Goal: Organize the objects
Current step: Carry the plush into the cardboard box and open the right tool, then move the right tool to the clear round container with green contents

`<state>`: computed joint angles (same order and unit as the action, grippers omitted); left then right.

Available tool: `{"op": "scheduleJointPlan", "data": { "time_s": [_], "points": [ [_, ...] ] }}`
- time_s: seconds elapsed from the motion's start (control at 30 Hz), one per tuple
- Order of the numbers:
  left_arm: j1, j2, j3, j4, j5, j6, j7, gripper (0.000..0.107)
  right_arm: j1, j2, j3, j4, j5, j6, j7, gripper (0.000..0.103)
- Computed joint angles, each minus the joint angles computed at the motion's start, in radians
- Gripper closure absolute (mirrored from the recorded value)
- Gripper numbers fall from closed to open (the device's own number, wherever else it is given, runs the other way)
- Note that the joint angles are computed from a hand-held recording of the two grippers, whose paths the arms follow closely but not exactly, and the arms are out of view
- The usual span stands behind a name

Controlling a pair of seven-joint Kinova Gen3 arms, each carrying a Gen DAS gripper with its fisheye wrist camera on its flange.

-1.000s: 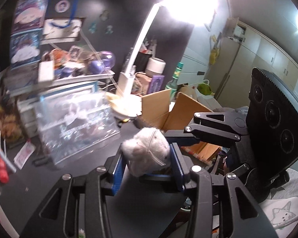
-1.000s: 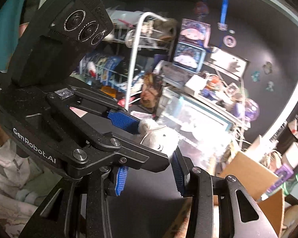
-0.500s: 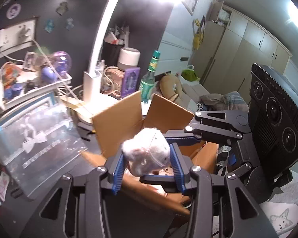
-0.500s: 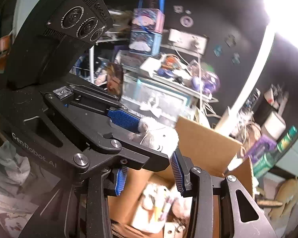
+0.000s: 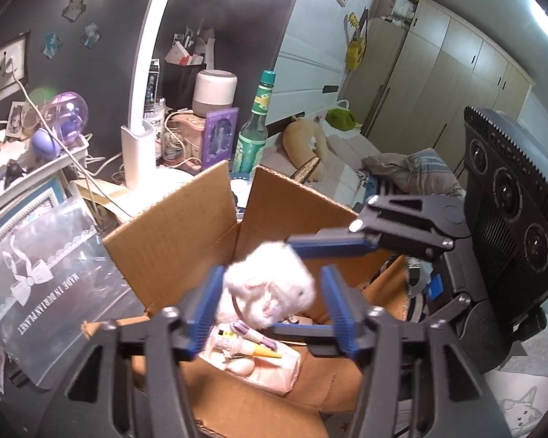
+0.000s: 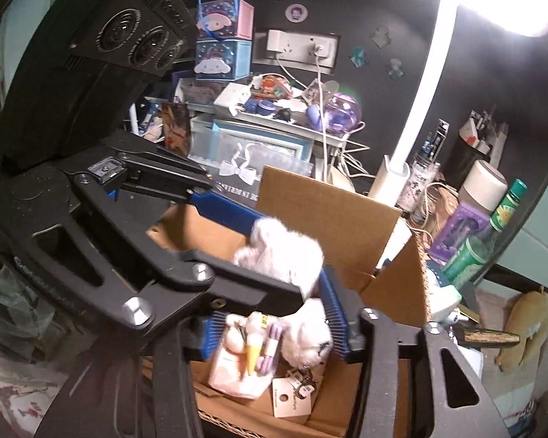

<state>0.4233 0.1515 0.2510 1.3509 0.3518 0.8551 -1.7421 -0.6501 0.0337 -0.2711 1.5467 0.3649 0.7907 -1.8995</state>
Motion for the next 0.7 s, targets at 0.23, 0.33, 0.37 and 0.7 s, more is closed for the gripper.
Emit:
{"op": "scheduleJointPlan", "data": {
  "time_s": [0.23, 0.33, 0.37, 0.7],
  "points": [
    [0.017, -0.012, -0.005, 0.005, -0.047, -0.009, 0.039, 0.039, 0.001, -0.012, -0.004, 0.011, 0.022, 0.006, -0.032, 0.043],
    [0.016, -0.025, -0.005, 0.018, -0.050, -0.018, 0.043, 0.034, -0.004, -0.012, -0.010, 0.011, 0.045, 0.013, -0.051, 0.043],
    [0.016, -0.030, -0.006, 0.023, -0.051, -0.021, 0.045, 0.033, -0.007, -0.012, -0.012, 0.012, 0.054, 0.016, -0.060, 0.043],
    [-0.033, -0.182, -0.041, 0.164, -0.015, -0.074, 0.018, 0.024, -0.042, -0.009, -0.032, -0.004, 0.075, -0.004, -0.086, 0.043]
  ]
}}
